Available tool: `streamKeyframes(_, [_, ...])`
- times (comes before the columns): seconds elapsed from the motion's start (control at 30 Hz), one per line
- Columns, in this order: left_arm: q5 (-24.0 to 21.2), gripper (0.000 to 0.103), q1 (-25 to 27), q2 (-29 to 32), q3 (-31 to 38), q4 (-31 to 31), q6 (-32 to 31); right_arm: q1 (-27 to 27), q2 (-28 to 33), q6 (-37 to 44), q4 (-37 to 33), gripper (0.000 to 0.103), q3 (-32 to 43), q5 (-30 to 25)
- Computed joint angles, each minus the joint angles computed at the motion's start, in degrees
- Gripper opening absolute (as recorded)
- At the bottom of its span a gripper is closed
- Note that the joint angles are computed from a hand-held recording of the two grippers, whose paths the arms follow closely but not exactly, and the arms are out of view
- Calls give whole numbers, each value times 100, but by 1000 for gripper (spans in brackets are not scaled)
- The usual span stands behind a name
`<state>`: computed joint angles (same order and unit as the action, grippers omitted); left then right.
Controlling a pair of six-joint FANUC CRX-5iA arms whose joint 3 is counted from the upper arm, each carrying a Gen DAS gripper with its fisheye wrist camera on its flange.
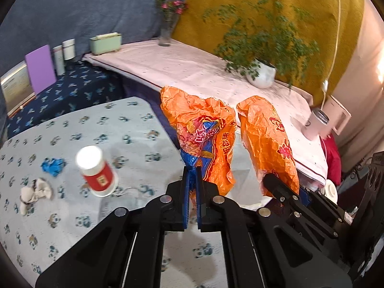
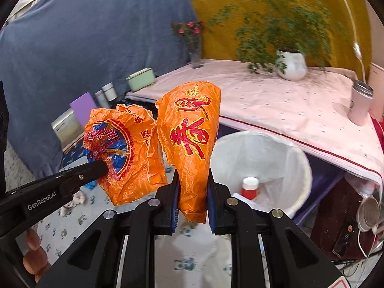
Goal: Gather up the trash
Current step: 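Lift and carry both orange bags in the two tools over the bin, then open the left tool to drop its bag while the right tool drops its bag into the bin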
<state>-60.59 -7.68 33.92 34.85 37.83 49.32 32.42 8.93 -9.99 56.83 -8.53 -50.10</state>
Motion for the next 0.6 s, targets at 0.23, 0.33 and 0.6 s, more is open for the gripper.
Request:
streamKeyframes(0.23, [-186, 4, -413, 261, 326, -126, 44, -217, -371, -394, 0, 19, -576, -10])
streamKeyframes(0.33, [-259, 4, -560, 409, 520, -258, 111, -288, -519, -536, -31, 19, -827, 32])
streamKeyframes(0.6, [-617, 5, -787, 1022, 1334, -366, 522, -578, -643, -646, -223, 19, -1128, 269])
